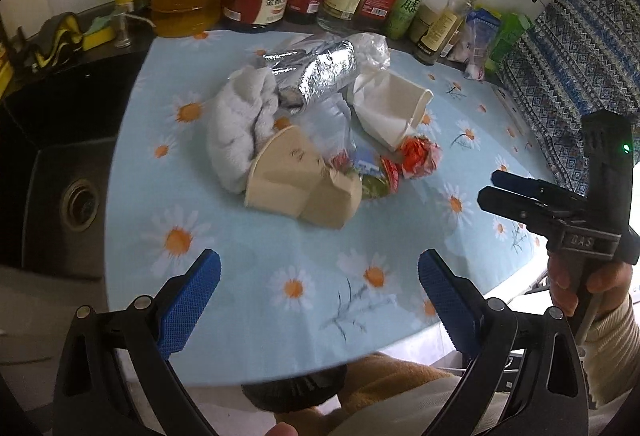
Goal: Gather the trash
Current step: 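Reach the right gripper to the red wrappers and close on them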
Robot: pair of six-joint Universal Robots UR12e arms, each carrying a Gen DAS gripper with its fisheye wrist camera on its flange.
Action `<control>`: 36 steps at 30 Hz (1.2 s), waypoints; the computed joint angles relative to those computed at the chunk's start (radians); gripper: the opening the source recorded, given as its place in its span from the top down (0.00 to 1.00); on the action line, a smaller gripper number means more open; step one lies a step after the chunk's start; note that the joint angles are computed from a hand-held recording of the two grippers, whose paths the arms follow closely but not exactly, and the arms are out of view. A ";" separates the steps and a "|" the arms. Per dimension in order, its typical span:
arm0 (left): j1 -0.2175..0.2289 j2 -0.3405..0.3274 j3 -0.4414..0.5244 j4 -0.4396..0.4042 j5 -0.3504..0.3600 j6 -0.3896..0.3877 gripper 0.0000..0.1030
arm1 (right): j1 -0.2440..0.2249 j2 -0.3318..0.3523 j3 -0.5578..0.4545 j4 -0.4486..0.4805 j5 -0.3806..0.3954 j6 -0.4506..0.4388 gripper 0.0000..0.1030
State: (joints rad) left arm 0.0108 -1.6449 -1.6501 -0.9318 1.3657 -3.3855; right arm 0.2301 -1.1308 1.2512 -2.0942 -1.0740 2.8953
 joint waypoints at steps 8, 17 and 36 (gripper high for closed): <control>0.019 -0.048 0.002 0.040 -0.047 0.001 0.07 | 0.000 0.067 -0.079 0.055 0.009 0.001 0.14; -0.001 -0.086 0.033 0.045 0.012 0.047 0.07 | 0.001 0.131 -0.164 0.134 0.034 -0.012 0.26; -0.011 -0.121 0.056 0.058 0.032 0.078 0.08 | 0.007 0.158 -0.191 0.143 0.005 -0.020 0.45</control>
State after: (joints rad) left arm -0.0003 -1.7661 -1.5940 -0.8736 1.3980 -3.3079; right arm 0.2375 -0.9726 1.0599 -1.9515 -1.0686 2.8749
